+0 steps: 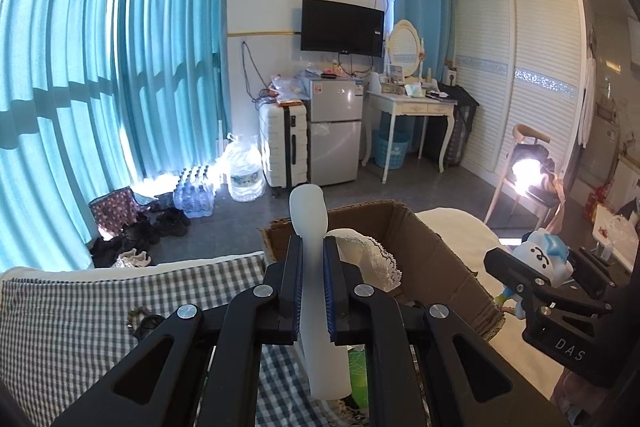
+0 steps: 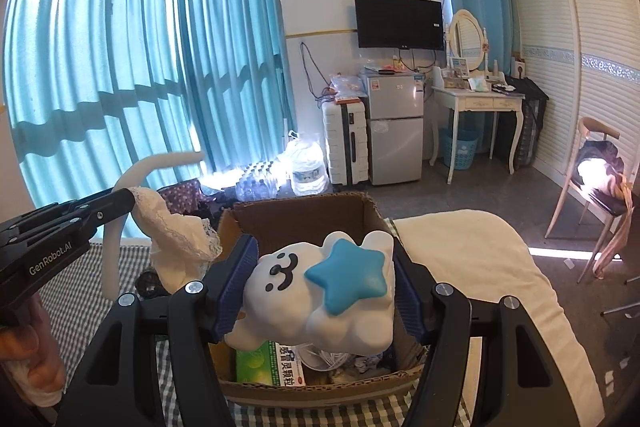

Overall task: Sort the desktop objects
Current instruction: 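Carry the foam tube and plush toy with both grippers over the cardboard box, then drop the foam tube and plush toy into the box, opening both grippers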

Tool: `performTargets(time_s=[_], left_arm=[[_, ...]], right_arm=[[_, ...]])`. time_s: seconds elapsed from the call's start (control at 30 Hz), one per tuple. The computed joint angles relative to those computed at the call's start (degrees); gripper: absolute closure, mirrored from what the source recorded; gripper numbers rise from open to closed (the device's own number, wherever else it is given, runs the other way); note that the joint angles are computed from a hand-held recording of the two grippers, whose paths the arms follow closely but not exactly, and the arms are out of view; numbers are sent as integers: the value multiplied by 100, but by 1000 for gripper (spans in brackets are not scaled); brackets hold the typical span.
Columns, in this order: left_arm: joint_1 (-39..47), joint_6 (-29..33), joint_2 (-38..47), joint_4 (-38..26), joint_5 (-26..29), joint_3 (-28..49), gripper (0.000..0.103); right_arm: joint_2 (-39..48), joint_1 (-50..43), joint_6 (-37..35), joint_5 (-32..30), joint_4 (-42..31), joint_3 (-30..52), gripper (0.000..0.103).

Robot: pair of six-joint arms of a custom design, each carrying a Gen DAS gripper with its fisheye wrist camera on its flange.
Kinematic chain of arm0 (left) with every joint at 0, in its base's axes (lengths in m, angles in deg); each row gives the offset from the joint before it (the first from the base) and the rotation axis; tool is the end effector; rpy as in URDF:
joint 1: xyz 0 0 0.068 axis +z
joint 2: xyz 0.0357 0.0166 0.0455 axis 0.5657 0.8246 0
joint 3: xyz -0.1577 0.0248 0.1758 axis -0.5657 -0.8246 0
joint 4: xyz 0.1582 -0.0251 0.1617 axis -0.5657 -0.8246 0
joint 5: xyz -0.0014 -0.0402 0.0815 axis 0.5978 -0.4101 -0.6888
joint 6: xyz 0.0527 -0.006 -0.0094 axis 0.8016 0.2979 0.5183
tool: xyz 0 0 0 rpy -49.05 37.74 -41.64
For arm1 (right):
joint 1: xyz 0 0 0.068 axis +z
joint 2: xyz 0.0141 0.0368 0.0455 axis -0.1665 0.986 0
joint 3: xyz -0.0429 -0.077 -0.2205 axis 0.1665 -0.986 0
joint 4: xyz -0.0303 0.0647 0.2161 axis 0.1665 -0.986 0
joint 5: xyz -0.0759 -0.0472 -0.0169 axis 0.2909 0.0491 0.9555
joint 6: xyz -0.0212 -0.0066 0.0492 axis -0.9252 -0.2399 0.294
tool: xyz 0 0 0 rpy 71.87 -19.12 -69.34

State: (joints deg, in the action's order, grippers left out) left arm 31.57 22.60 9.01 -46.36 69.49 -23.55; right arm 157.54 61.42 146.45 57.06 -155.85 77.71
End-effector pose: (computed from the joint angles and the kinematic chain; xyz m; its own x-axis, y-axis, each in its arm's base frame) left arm 0.2028 -0.0254 0.3112 -0.4166 0.2502 -0.8740 0.5258 0.8506 -0.0071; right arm 0.1022 0.2006 0.3085 -0.4193 0.2023 -0.8850 0.2285 0.9670 0.1128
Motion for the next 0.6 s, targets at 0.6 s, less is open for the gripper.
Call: performTargets(time_s=[0.6], left_arm=[[-1130,-303,1941,1076,-717,-146,91]], right_arm=[[-345,-1411,-1425,-1421,2513,-1941,39]])
